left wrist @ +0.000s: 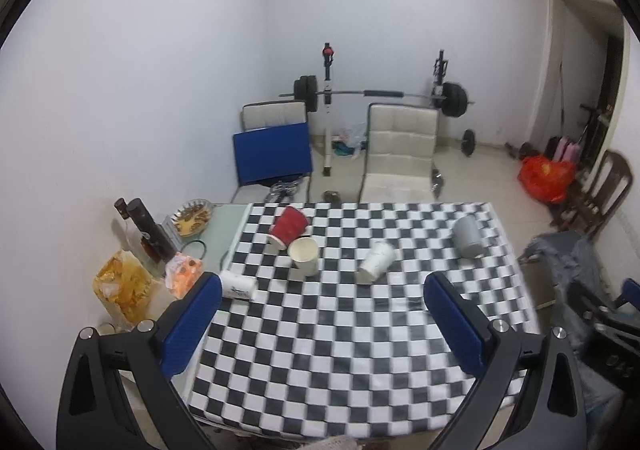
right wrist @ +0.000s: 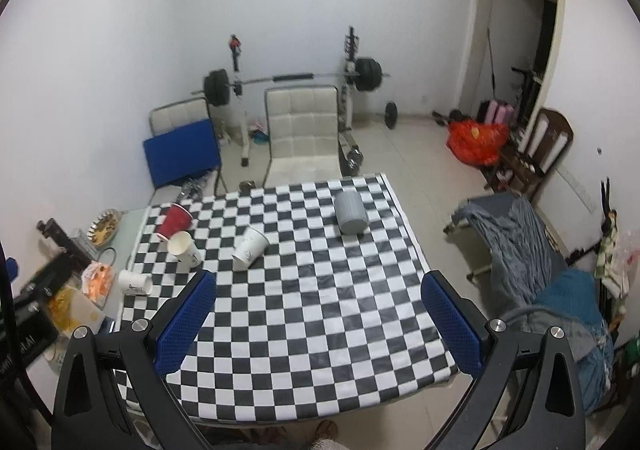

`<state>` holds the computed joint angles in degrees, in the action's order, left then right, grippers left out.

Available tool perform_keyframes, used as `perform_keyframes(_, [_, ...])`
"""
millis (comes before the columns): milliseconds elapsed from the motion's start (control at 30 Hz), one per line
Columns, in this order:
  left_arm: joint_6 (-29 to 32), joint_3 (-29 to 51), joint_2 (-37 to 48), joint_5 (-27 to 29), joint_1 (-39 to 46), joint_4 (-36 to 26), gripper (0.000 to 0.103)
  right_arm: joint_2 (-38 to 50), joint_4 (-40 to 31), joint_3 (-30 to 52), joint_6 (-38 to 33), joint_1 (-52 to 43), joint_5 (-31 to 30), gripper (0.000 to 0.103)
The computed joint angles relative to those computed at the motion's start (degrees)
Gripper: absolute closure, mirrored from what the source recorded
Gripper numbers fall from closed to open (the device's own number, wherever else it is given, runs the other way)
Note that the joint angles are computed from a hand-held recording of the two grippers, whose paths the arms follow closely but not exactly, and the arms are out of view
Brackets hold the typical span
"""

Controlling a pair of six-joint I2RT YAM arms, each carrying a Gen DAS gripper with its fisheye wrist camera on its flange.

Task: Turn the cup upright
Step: 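Move the left tool toward the white paper cup lying on its side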

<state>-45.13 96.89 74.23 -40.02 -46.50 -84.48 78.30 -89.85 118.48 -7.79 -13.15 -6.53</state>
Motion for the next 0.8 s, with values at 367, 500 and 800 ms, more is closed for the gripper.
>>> perform_keyframes(367, [23.26,-22.39,7.95,7.88,16.22,24.89,0.000,5.02,24.37,-34.35,7.81,6.11,10.88,0.000])
perform_keyframes(500, [26.94,-20.86,17.34,10.17,18.19,30.14,0.000,12.07,33.83,-40.20,6.42,4.77,11.33,0.000])
perform_keyframes(800, [30.39,-3.91,42.02,14.32,21.72,30.38,0.000,37.98,38.37,-29.66,3.79,5.61,9.66,0.000])
